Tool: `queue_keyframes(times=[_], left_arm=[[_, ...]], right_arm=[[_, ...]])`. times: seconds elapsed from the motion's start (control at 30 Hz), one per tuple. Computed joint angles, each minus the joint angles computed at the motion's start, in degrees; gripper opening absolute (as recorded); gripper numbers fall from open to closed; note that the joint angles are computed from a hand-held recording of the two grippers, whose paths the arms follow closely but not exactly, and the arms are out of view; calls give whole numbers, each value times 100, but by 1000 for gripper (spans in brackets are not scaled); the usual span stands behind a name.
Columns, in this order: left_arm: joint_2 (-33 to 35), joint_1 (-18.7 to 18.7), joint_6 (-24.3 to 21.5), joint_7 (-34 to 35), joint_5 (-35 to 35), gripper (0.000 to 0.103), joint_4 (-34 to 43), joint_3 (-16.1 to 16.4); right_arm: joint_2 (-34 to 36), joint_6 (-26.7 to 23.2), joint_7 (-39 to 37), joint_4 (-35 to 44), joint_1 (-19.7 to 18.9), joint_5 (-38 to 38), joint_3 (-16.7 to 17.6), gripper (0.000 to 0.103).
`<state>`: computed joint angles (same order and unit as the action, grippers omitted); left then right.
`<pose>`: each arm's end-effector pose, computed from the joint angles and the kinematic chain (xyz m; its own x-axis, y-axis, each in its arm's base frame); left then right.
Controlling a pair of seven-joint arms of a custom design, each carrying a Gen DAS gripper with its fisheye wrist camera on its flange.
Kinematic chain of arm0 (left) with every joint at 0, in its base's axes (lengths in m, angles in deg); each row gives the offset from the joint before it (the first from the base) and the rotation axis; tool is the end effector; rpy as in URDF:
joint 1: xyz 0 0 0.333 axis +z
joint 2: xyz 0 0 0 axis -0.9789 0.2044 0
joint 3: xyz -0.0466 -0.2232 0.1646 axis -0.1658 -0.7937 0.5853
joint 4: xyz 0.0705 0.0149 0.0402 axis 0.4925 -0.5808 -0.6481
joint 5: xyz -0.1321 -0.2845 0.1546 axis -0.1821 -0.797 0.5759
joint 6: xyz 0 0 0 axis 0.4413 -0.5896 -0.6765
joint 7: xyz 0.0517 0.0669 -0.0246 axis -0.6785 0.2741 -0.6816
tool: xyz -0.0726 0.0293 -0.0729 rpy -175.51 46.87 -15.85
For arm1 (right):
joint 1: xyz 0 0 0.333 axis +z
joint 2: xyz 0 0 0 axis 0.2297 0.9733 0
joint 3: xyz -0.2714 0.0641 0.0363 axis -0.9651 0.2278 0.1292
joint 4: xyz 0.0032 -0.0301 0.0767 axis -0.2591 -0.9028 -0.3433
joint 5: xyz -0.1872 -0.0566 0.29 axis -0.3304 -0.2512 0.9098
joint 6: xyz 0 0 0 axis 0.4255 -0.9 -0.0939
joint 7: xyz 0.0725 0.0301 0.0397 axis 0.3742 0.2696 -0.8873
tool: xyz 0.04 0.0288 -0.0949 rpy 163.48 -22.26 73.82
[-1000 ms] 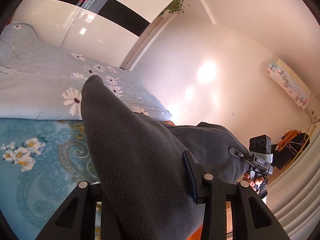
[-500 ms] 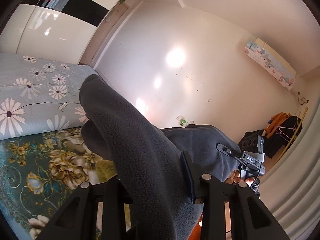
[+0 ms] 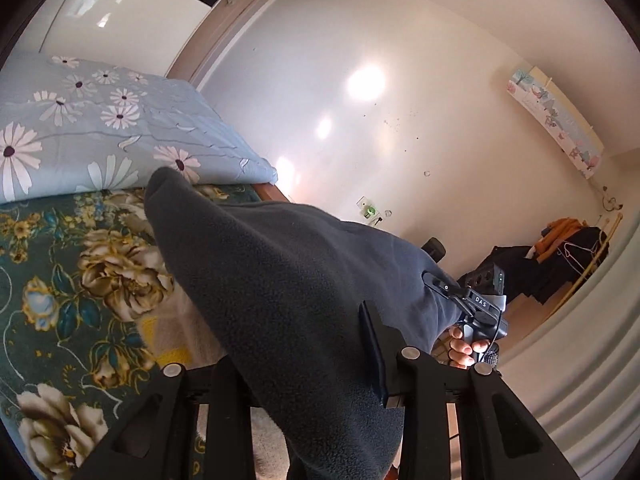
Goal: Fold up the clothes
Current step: 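Carry the held jacket with both grippers toward the stack of folded clothes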
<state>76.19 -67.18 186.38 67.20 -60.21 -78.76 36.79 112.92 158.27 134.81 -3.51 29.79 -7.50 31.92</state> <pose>0.6547 -0.0555 0.5601 -0.4867 -0.5774 0.6555 -0.7415 -0.1236 -0.6595 0.6451 0.2652 0.5621 0.2600 -0.7342 -0.6271 -0.6821 0.3200 -0.6575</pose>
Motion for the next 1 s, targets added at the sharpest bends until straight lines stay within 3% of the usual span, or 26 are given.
queue_keyframes(times=[0.13,0.3,0.37,0.5,0.63,0.73,0.83,1.0], left_arm=[[-51,-84,77,12,169,35,-69,26],[170,21,-54,-85,141,36,-53,-1],[121,20,-15,-62,176,36,-82,-17],[-41,-45,-22,-72,429,40,-70,29],[-146,-87,35,-51,721,60,-63,110],[-282,-80,150,-67,865,71,-178,184],[-484,-20,250,-76,898,71,-349,274],[-906,-117,879,236,1146,71,-641,468]], right_arm=[[296,-377,367,588,120,-473,-272,44],[294,139,-246,-135,-433,592,431,49],[273,317,-456,-232,-475,884,538,50],[210,140,107,-108,-161,513,87,53],[-70,33,641,-345,66,-11,-278,61],[-522,439,1269,-1054,224,-287,-566,63],[-968,879,1876,-1728,332,-487,-740,63],[-1366,753,3608,-1944,1084,-2353,-1751,63]])
